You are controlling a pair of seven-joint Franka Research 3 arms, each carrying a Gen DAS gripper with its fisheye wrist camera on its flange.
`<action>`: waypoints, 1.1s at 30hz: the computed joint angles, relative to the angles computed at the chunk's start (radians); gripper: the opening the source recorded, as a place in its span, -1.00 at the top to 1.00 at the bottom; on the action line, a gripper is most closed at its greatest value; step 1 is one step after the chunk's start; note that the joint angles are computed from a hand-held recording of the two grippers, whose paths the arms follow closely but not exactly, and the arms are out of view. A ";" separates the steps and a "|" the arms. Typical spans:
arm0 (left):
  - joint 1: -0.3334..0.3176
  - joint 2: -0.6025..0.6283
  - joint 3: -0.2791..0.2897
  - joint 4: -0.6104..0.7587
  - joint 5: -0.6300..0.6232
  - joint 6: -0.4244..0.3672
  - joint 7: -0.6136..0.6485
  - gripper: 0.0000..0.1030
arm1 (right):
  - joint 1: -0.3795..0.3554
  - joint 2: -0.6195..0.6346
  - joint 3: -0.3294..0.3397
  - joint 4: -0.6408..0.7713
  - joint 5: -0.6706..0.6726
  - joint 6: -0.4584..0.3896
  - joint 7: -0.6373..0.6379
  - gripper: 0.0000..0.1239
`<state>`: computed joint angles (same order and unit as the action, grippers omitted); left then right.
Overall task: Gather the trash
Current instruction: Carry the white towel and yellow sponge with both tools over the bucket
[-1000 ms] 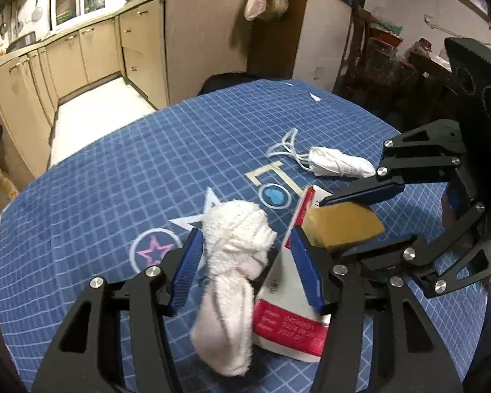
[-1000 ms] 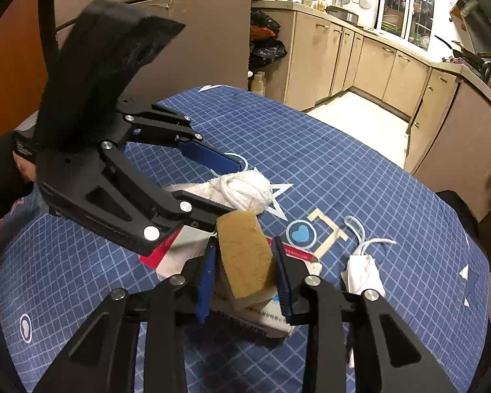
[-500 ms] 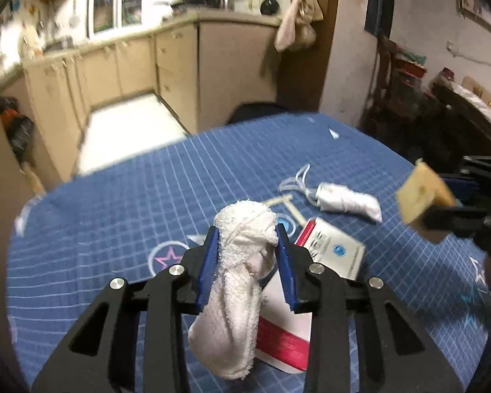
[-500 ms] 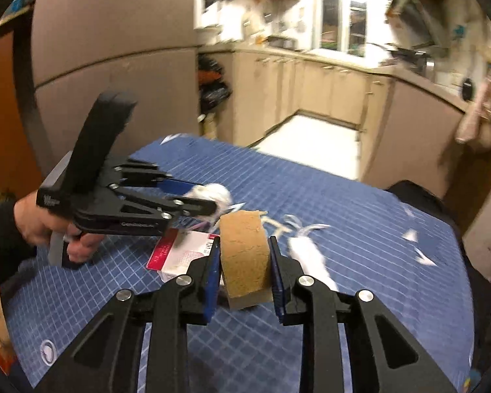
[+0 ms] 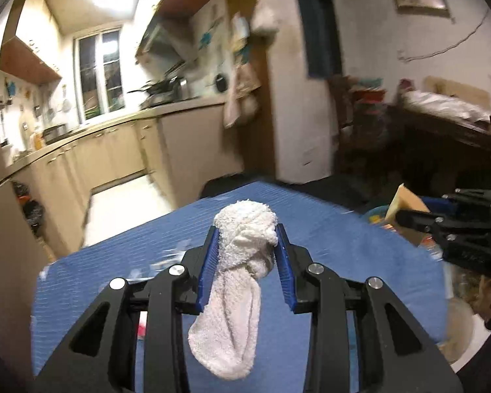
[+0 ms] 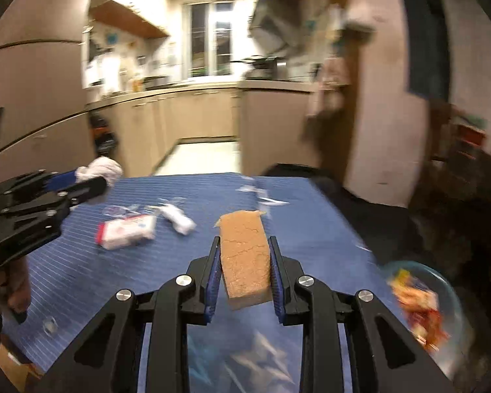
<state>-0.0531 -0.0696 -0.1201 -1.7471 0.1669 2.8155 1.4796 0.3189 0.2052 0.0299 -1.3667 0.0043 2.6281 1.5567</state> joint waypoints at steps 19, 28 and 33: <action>-0.172 -0.012 -0.145 -0.031 0.225 0.000 -0.333 0.37 | -0.287 -0.635 -0.008 -0.727 -0.073 0.118 0.111 0.55; -0.237 0.011 -0.175 -0.011 0.321 -0.037 -0.433 0.37 | -0.372 -0.744 -0.006 -0.825 0.015 0.094 0.055 0.55; -0.277 0.052 -0.181 0.018 0.326 -0.062 -0.440 0.37 | -0.422 -0.768 -0.001 -0.861 0.021 0.081 0.062 0.55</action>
